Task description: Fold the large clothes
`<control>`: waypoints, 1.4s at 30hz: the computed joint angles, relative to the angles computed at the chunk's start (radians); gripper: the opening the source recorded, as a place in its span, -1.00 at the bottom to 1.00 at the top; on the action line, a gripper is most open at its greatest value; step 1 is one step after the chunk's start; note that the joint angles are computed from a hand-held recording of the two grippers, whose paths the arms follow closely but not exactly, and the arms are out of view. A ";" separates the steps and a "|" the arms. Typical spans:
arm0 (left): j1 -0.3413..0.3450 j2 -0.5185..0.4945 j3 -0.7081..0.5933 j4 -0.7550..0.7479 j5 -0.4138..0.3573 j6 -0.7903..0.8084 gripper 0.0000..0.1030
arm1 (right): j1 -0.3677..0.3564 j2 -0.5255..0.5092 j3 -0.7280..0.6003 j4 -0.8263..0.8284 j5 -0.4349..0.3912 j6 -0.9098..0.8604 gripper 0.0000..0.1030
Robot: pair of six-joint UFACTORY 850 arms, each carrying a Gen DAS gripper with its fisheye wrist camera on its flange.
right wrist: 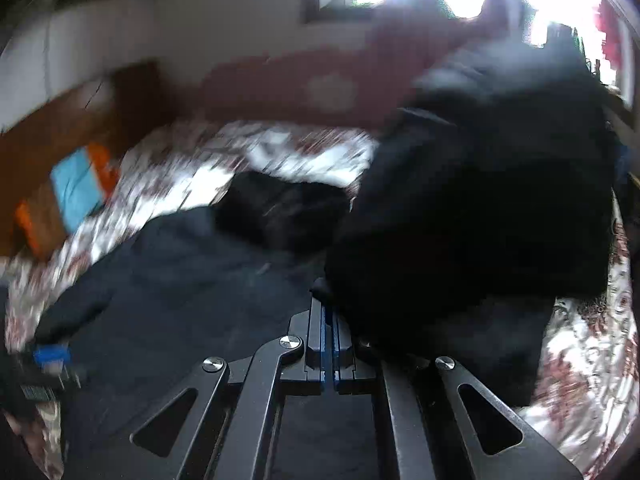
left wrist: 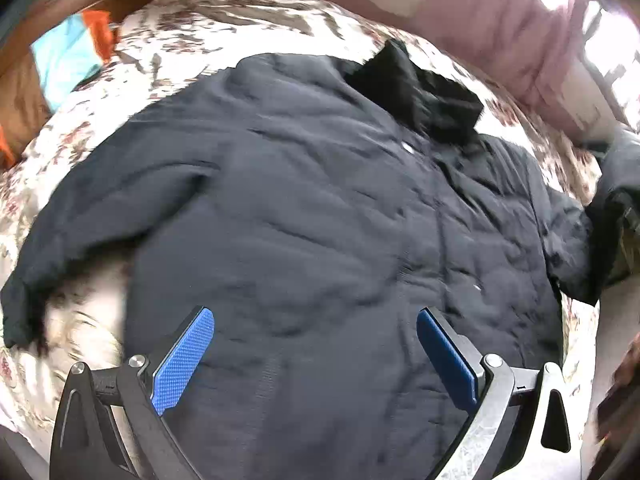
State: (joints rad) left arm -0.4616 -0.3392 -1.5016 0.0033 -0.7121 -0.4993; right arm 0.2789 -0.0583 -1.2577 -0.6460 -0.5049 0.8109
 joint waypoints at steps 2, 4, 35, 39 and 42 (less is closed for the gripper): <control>0.040 0.024 0.037 -0.044 0.037 0.043 0.97 | 0.035 -0.027 0.001 0.066 -0.025 -0.054 -0.93; 0.068 0.046 0.072 -0.071 0.076 0.063 0.97 | 0.052 -0.047 0.012 0.165 -0.032 -0.128 -0.93; 0.045 -0.258 -0.194 -0.407 -0.017 0.291 -0.80 | 0.086 0.197 0.364 0.267 -0.162 0.197 0.18; 0.051 -0.217 -0.170 -0.420 0.023 0.313 -0.89 | 0.086 0.207 0.346 0.214 -0.184 0.230 0.18; 0.054 -0.160 -0.142 -0.367 0.091 0.308 -0.90 | 0.078 0.197 0.310 0.147 -0.211 0.265 0.18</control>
State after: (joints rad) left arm -0.4077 -0.4991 -1.6432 -0.3638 -0.6211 -0.1910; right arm 0.3571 0.1390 -0.9475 -0.4994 -0.7161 1.0759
